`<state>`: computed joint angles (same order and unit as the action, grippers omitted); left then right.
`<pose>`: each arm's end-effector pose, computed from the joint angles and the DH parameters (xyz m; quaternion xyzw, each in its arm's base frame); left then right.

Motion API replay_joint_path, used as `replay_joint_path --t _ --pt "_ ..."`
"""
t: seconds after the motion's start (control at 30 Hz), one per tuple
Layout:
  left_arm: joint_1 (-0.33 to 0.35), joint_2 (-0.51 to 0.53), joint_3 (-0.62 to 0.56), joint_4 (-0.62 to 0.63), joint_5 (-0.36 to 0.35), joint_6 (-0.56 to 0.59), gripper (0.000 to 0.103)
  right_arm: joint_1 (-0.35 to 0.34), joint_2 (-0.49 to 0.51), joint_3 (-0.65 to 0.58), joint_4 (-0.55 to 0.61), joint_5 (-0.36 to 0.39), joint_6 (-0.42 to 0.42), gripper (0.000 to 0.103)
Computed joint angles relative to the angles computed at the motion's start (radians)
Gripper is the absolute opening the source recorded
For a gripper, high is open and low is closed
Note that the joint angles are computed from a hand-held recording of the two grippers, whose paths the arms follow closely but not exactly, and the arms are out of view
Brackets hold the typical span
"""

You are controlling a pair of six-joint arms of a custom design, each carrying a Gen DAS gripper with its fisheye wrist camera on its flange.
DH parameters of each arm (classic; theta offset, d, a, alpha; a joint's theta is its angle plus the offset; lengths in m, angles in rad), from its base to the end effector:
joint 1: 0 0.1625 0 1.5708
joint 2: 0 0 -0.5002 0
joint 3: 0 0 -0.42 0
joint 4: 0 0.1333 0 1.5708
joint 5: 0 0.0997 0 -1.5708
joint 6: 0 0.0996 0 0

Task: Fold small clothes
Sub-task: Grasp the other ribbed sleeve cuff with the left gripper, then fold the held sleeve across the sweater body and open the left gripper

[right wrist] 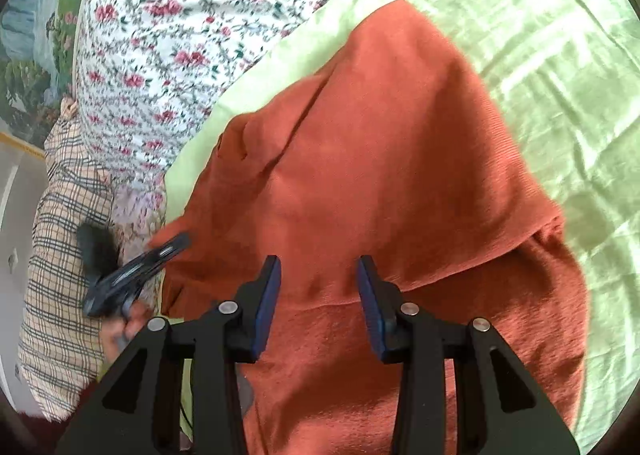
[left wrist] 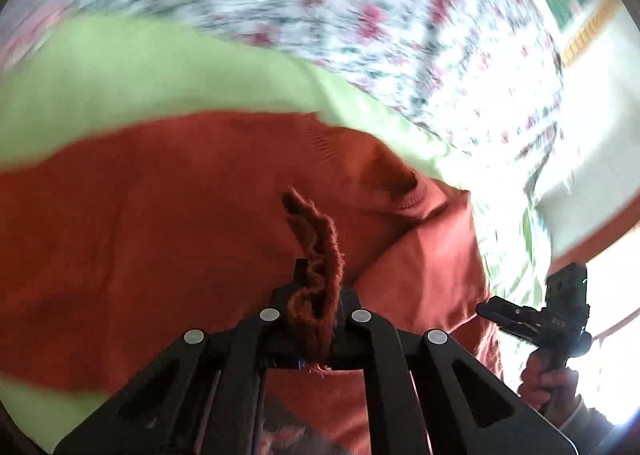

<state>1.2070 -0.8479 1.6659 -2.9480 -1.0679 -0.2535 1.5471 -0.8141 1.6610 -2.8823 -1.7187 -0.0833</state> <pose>-0.0970 -0.7644 0.2100 -0.0172 0.9333 -0.3273 0.1466 0.1007 -0.7574 0.1681 0.0119 -0.9706 0.2254 0.0841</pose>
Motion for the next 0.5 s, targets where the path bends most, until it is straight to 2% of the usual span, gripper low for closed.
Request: replay_joint_path --t 0.03,0.07,0.1,0.17,0.2,0.27,0.3,0.33,0.4,0.43,0.5 --pt "0.008 -0.007 0.016 0.012 -0.014 -0.021 0.007 -0.001 0.0 0.0 -0.002 -0.001 0.004 0.041" --pt "0.024 -0.018 0.032 0.049 -0.056 -0.05 0.015 -0.002 0.0 0.002 -0.004 -0.003 0.009 0.041" --pt "0.042 -0.024 0.033 0.107 -0.101 -0.084 0.018 -0.003 0.0 0.002 -0.003 -0.003 0.013 0.041" --pt "0.056 -0.021 0.019 0.176 -0.125 -0.096 0.035 -0.002 0.002 0.002 0.001 -0.007 0.015 0.041" --pt "0.059 -0.017 0.007 0.19 -0.133 -0.086 0.038 0.0 0.003 0.001 0.002 -0.01 0.014 0.041" --pt "0.067 0.0 -0.024 0.205 -0.152 -0.077 0.054 0.006 0.005 -0.002 0.003 -0.015 0.006 0.041" --pt "0.073 0.014 -0.049 0.222 -0.165 -0.079 0.054 0.009 0.006 -0.005 0.003 -0.021 0.0 0.041" --pt "0.079 0.027 -0.072 0.23 -0.172 -0.08 0.051 0.012 0.007 -0.008 0.004 -0.027 -0.005 0.041" --pt "0.082 0.038 -0.087 0.224 -0.176 -0.057 0.018 0.016 0.006 -0.011 0.0 -0.039 -0.008 0.041" --pt "0.066 0.044 -0.092 0.22 -0.15 -0.021 0.002 0.017 0.005 -0.011 -0.003 -0.042 -0.007 0.041" --pt "0.027 0.03 -0.045 0.117 -0.054 0.073 0.003 0.019 -0.005 -0.011 -0.015 -0.058 -0.007 0.041"
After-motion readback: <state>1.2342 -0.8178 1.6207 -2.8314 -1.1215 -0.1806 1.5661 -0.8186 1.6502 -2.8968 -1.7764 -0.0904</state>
